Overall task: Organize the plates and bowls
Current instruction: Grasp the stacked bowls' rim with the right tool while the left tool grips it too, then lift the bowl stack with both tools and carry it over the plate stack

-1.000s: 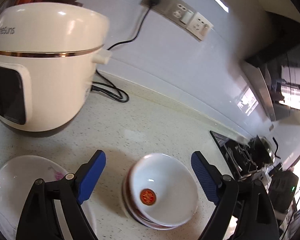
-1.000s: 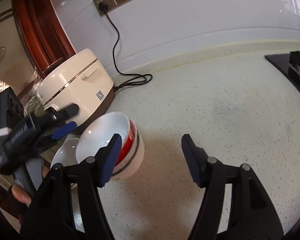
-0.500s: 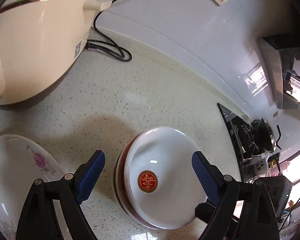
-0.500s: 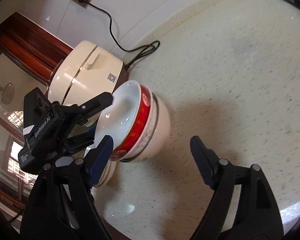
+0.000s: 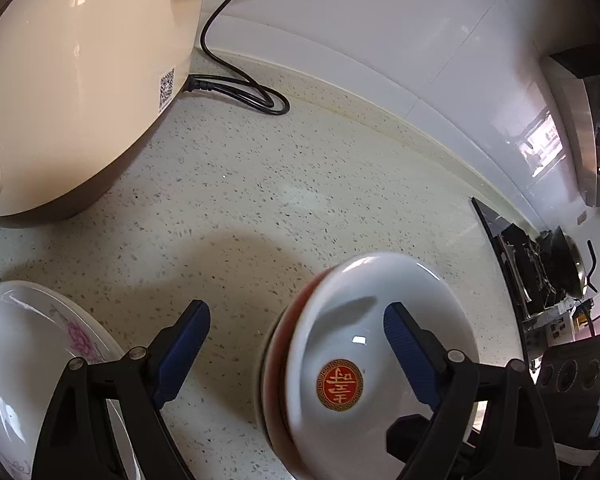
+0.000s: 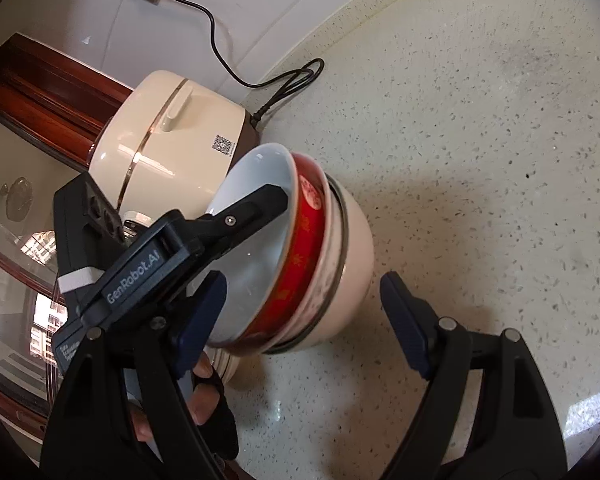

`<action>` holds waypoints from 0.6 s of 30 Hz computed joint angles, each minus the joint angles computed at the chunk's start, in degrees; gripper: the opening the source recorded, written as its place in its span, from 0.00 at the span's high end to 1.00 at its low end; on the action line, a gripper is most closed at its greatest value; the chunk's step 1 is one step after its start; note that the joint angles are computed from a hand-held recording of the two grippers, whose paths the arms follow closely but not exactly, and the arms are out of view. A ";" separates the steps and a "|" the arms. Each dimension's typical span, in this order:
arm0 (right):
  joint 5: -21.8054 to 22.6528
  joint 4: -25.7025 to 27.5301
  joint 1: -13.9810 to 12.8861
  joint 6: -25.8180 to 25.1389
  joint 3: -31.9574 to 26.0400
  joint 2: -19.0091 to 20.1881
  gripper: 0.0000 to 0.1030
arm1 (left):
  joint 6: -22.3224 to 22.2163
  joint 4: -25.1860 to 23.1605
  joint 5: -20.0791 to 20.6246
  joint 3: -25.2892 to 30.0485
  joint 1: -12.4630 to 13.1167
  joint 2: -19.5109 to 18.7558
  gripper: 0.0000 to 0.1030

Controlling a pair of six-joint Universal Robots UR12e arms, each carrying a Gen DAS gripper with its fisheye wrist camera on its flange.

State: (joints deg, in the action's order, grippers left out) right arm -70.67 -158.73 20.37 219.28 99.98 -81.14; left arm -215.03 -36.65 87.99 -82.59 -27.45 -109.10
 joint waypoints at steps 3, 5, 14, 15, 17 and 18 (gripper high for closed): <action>0.49 0.31 -0.12 0.28 -0.25 0.44 0.21 | 0.55 0.11 2.22 0.28 -0.43 -0.37 0.13; 0.84 0.19 -0.25 0.55 -0.18 0.58 0.21 | 0.68 -0.31 3.33 0.63 -0.54 -0.56 0.13; 1.91 -0.74 -0.53 0.04 -0.09 0.91 0.21 | 1.64 -0.03 2.63 0.77 -0.36 -0.83 0.15; 2.31 -0.91 -0.59 0.18 -0.07 0.99 0.21 | 1.71 0.09 2.44 0.72 -0.35 -0.81 0.16; 3.34 -1.33 -0.75 0.83 0.11 1.06 0.21 | 1.87 0.41 1.52 0.49 -0.23 -0.64 0.21; 3.46 -1.23 -0.77 0.70 0.10 1.02 0.22 | 2.01 0.58 0.86 0.39 -0.17 -0.57 0.28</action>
State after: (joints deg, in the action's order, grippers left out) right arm -67.21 -159.96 19.60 219.99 100.08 -80.12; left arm -213.02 -36.07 88.85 -82.20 -27.62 -109.67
